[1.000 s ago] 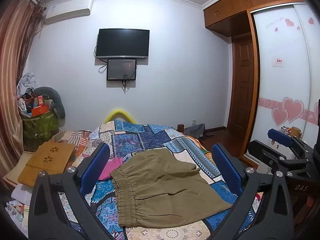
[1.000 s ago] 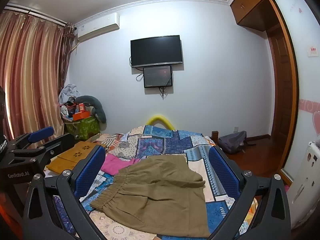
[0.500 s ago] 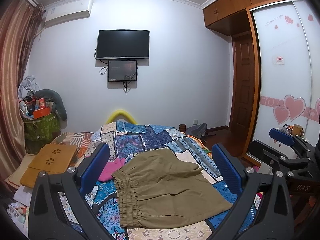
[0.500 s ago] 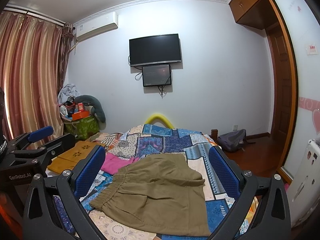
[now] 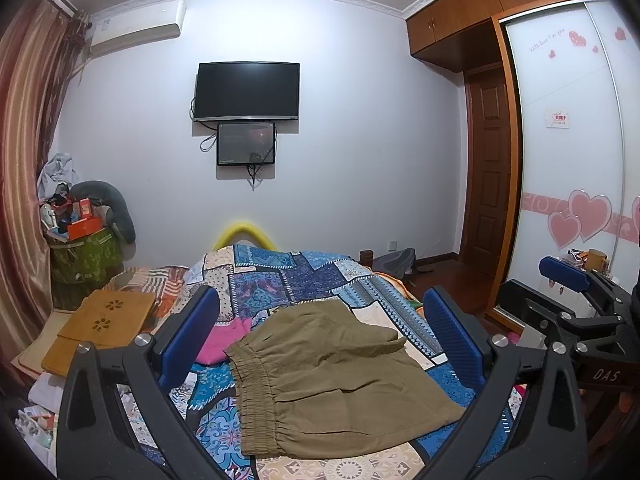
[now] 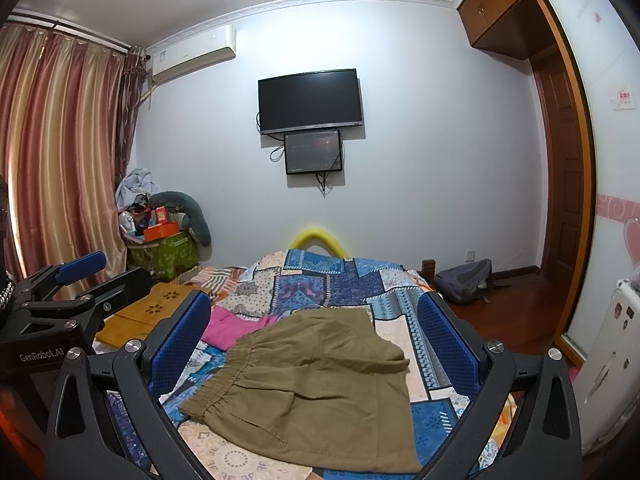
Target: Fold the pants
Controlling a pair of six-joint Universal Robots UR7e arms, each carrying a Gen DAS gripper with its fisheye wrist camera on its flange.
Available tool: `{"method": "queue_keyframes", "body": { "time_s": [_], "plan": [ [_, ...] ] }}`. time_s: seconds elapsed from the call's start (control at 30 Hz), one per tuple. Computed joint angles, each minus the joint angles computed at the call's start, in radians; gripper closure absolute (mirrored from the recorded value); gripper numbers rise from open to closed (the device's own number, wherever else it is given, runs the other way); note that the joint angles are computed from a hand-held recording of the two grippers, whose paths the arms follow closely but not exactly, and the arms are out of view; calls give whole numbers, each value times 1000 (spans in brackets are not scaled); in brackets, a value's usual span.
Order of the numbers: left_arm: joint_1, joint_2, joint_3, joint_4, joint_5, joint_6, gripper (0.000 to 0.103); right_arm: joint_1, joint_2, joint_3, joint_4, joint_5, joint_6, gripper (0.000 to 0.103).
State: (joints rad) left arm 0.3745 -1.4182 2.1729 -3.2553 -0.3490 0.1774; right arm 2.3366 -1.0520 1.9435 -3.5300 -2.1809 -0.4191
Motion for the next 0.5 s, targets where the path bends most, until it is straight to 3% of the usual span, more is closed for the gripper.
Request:
{"method": "queue_keyframes", "body": {
  "time_s": [0.5],
  "plan": [
    [1,16,-4,-32,5,31,0,-2,-1,1,-5,1,-3,0]
  ]
}}
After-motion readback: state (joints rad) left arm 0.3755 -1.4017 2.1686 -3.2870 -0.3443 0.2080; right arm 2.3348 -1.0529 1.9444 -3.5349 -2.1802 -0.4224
